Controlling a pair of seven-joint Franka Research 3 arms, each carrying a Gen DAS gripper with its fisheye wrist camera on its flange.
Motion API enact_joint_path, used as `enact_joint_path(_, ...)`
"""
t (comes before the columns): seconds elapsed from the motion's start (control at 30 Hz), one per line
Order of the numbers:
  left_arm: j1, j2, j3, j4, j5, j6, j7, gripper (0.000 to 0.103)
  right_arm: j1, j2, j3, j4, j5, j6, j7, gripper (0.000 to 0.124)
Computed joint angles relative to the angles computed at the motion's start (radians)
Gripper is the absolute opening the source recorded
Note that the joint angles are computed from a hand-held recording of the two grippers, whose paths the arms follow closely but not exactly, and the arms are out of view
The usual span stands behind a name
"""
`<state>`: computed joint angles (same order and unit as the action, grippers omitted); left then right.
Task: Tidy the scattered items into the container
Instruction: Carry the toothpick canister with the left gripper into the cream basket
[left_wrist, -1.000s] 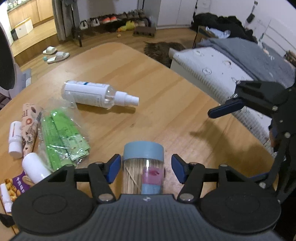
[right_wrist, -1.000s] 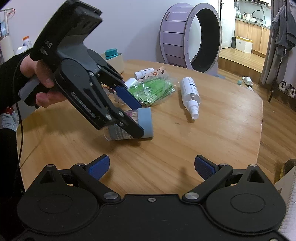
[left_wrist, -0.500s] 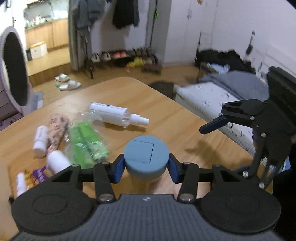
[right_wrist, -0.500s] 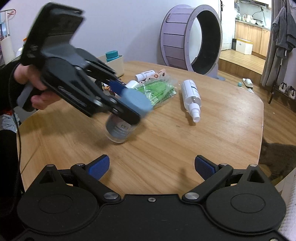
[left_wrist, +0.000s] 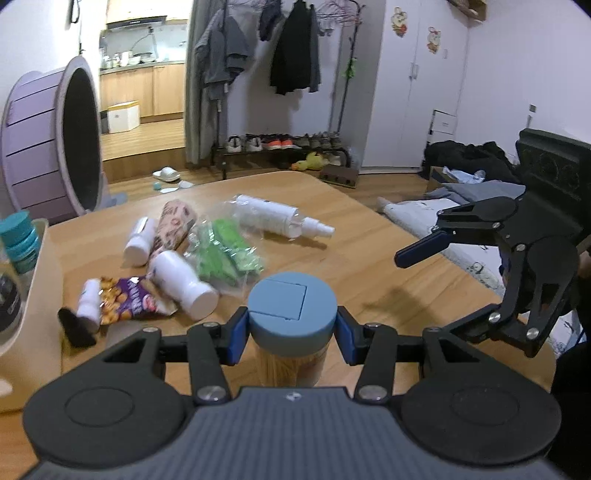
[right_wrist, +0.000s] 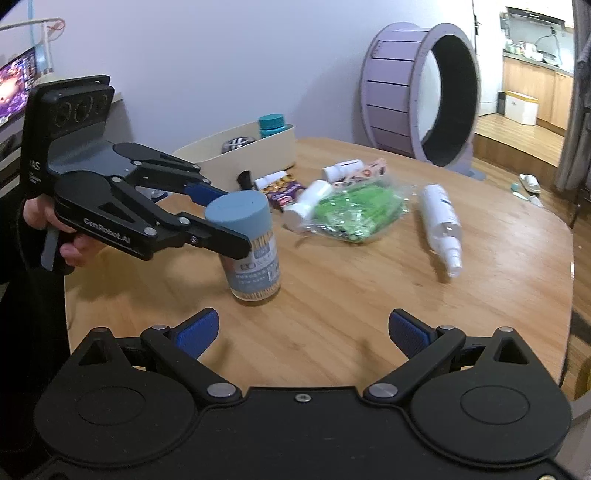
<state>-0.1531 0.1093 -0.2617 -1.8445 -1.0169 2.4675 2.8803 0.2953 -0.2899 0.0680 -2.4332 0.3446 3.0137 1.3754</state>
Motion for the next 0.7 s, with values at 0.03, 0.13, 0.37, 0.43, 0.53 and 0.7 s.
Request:
enact_joint_path(0.03, 0.004, -0.004, 0.002, -0.005, -0.012, 0.003, 0.002, 0.048, 0.002, 0.005, -0.001, 0.003, 0.002, 0.005, 0.000, 0.099)
enact_joint_path(0.13, 0.018, -0.029, 0.015, -0.015, -0.062, 0.001, 0.011, 0.048, 0.008, 0.016, -0.004, 0.006, 0.013, 0.040, 0.004, 0.099)
enact_joint_path(0.37, 0.043, -0.056, 0.063, 0.030, -0.109, 0.047, -0.012, 0.048, 0.224, 0.060, -0.175, 0.030, 0.191, 0.225, -0.085, 0.100)
enact_joint_path(0.43, 0.050, -0.034, 0.069, 0.073, -0.101, 0.079, -0.033, 0.048, 0.311, 0.074, -0.249, 0.047, 0.220, 0.258, -0.111, 0.100)
enact_joint_path(0.53, 0.063, 0.031, 0.062, 0.158, -0.052, 0.124, -0.095, 0.048, 0.398, 0.098, -0.327, 0.077, 0.222, 0.275, -0.116, 0.100)
enact_joint_path(0.7, 0.074, 0.175, 0.038, 0.315, 0.121, 0.185, -0.266, 0.048, 0.595, 0.137, -0.508, 0.129, 0.235, 0.274, -0.146, 0.100)
